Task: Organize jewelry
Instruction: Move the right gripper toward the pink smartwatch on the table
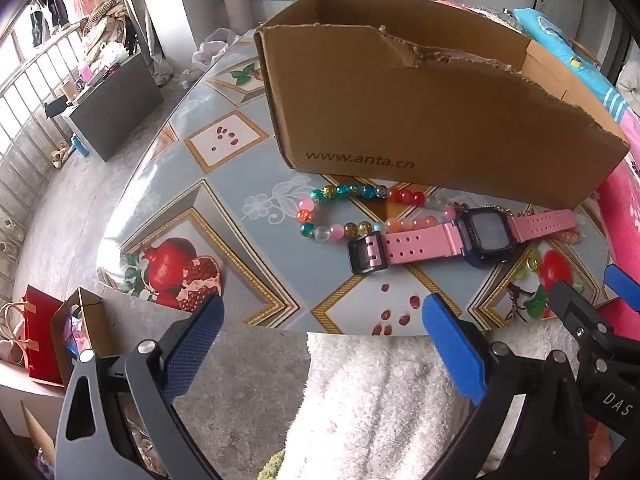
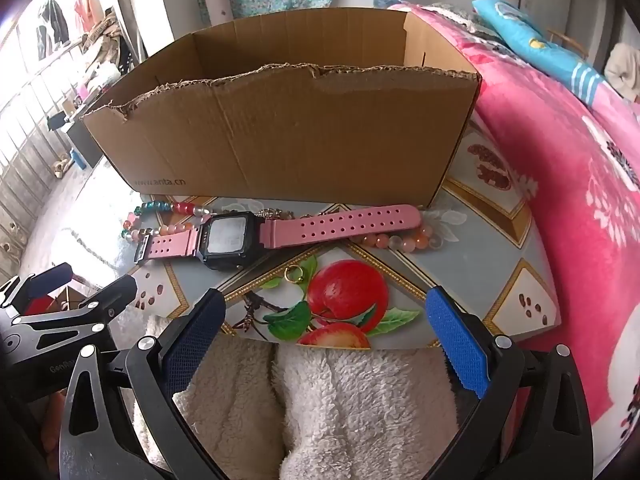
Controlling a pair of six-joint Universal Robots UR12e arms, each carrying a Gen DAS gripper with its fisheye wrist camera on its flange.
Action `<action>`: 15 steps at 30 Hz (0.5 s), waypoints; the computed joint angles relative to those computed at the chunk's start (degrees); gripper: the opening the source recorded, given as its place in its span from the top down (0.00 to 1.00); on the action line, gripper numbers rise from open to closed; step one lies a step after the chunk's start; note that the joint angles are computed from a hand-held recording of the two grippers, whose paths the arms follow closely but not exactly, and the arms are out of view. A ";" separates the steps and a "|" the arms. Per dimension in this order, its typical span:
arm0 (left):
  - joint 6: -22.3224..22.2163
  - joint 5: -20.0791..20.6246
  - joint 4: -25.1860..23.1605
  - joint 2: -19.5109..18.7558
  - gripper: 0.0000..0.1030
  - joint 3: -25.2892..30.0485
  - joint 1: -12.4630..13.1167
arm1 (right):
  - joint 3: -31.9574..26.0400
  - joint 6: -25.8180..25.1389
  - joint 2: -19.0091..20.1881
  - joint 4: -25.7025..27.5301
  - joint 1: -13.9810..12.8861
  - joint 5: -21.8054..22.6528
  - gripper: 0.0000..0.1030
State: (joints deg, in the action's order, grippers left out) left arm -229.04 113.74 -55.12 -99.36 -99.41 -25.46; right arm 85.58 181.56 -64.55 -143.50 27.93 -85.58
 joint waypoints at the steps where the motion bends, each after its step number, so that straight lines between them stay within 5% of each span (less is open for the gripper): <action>1: 0.05 -0.15 0.07 0.03 0.06 -0.03 0.04 | -0.14 0.10 0.07 0.13 0.04 -0.01 0.07; 15: 0.50 0.71 0.56 1.21 0.06 -1.32 0.49 | 0.05 -0.25 0.14 -2.03 0.07 -0.56 0.07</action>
